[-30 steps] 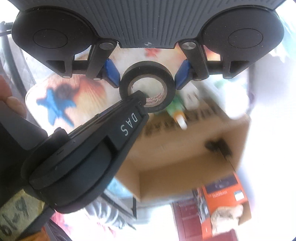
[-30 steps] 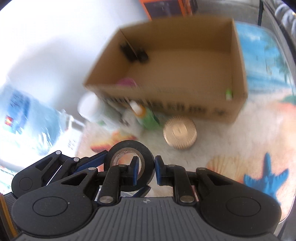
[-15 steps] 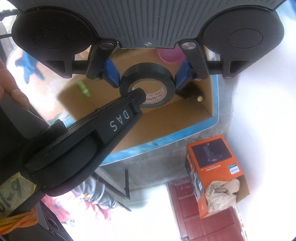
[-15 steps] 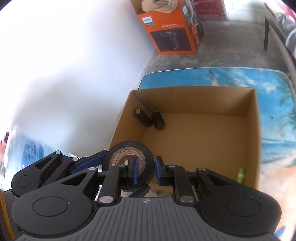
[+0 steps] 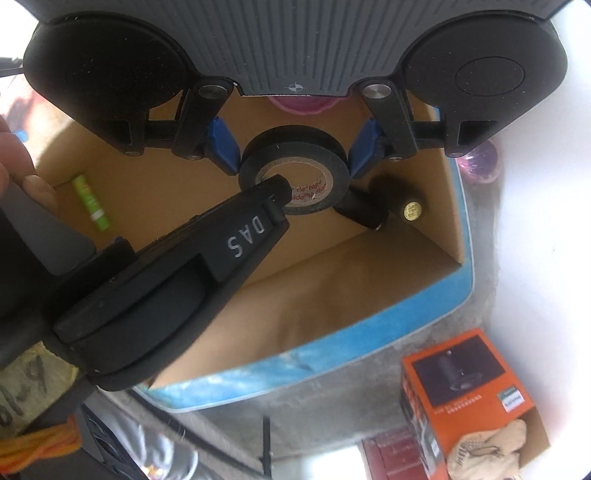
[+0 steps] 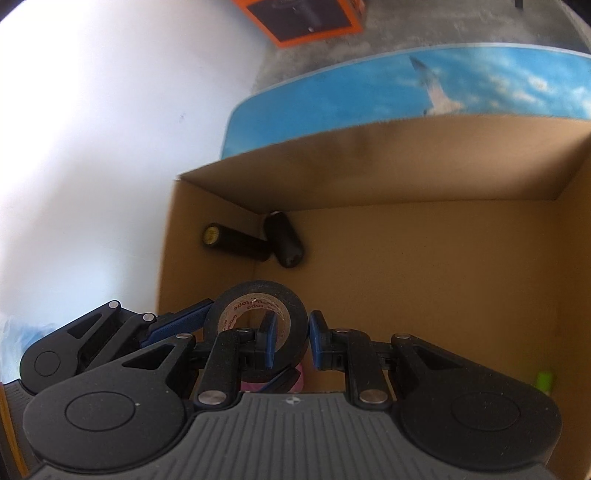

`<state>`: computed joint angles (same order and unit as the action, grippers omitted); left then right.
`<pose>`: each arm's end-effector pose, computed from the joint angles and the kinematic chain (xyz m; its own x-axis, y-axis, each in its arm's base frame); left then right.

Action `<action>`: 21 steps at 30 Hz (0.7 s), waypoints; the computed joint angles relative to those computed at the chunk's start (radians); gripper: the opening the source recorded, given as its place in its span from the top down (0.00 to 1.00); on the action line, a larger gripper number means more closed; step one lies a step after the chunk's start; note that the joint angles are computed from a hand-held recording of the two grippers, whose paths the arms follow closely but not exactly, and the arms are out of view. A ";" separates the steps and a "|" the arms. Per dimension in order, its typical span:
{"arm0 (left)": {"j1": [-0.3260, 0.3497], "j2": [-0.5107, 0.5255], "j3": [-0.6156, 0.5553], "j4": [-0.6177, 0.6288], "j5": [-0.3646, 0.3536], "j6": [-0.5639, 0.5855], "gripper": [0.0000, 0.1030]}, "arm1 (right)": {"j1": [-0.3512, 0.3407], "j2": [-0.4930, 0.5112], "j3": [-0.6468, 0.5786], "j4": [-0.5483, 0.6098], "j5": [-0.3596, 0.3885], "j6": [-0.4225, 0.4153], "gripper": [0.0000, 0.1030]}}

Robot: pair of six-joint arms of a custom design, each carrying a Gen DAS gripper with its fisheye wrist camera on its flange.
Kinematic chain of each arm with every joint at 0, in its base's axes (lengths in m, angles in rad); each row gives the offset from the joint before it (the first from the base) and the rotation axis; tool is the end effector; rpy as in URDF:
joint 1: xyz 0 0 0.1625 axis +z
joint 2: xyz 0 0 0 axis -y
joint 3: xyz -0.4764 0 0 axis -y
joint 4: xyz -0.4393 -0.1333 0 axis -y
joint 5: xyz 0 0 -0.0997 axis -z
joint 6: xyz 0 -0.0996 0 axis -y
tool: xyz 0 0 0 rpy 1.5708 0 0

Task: Organize rigid objects
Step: 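Carry the black tape roll into the box with the right tool, then open the right tool to release the tape roll in the box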

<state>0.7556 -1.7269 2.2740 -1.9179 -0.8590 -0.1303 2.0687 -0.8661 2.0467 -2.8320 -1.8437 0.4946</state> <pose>-0.1434 -0.4076 0.3109 -0.5139 0.5474 -0.6606 0.6521 0.7495 0.1138 0.3719 -0.4612 0.0316 -0.9798 0.0277 0.1982 -0.0125 0.9800 -0.1984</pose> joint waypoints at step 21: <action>0.042 0.036 0.019 -0.024 0.016 0.081 0.25 | -0.092 0.105 0.016 -0.174 0.073 0.063 0.80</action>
<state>0.7975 -1.6910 2.2929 -1.9416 -0.8429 -0.0495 1.9766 -0.7611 2.0627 -3.0055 -1.7711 0.5573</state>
